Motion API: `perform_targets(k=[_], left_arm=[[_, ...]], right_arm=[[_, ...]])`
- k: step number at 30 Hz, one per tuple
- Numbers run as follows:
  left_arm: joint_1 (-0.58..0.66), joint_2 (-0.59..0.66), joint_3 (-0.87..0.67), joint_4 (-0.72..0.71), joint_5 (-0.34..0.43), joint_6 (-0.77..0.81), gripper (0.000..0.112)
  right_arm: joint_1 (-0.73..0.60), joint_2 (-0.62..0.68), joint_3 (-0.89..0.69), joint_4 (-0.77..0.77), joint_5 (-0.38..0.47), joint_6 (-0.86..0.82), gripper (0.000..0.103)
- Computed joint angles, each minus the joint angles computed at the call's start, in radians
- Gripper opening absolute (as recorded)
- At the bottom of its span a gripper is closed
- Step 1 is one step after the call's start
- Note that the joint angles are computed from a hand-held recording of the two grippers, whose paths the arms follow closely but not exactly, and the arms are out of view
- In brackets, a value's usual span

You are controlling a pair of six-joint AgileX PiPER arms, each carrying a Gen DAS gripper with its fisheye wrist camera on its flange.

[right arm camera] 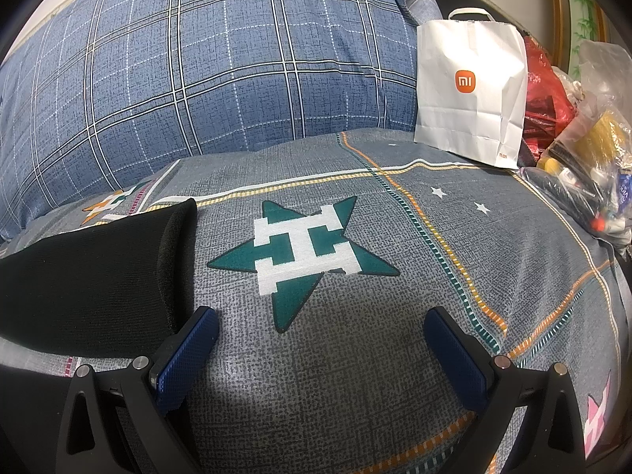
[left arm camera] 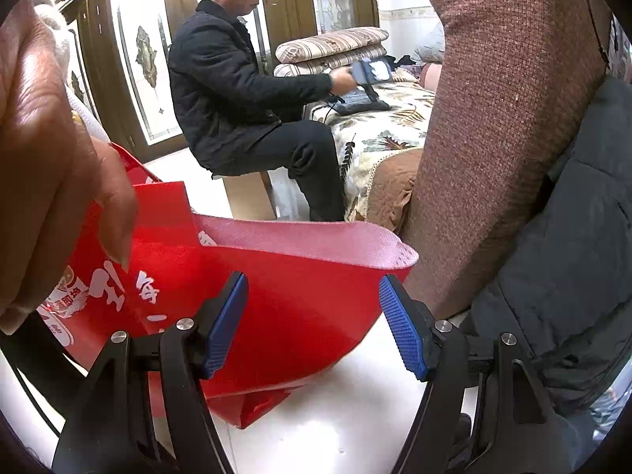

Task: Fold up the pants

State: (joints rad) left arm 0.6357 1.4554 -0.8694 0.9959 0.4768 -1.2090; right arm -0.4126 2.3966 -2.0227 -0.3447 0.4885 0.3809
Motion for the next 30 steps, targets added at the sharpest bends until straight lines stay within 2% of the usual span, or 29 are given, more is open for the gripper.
perform_targets(k=[9, 19, 24, 30], left_arm=[[0.005, -0.011, 0.004, -0.017, -0.005, 0.013, 0.069], [-0.001, -0.043, -0.007, -0.124, -0.020, 0.104, 0.069], [-0.018, -0.061, -0.015, -0.147, 0.002, 0.124, 0.069], [-0.019, -0.073, 0.008, -0.171, -0.035, 0.096, 0.069]], right_arm=[[0.000, 0.002, -0.004, 0.005, 0.002, -0.004, 0.103], [0.001, 0.003, -0.008, 0.007, 0.005, -0.005, 0.103], [0.007, 0.005, -0.012, -0.011, 0.013, 0.009, 0.103], [0.004, 0.003, -0.007, -0.012, 0.009, 0.007, 0.103]])
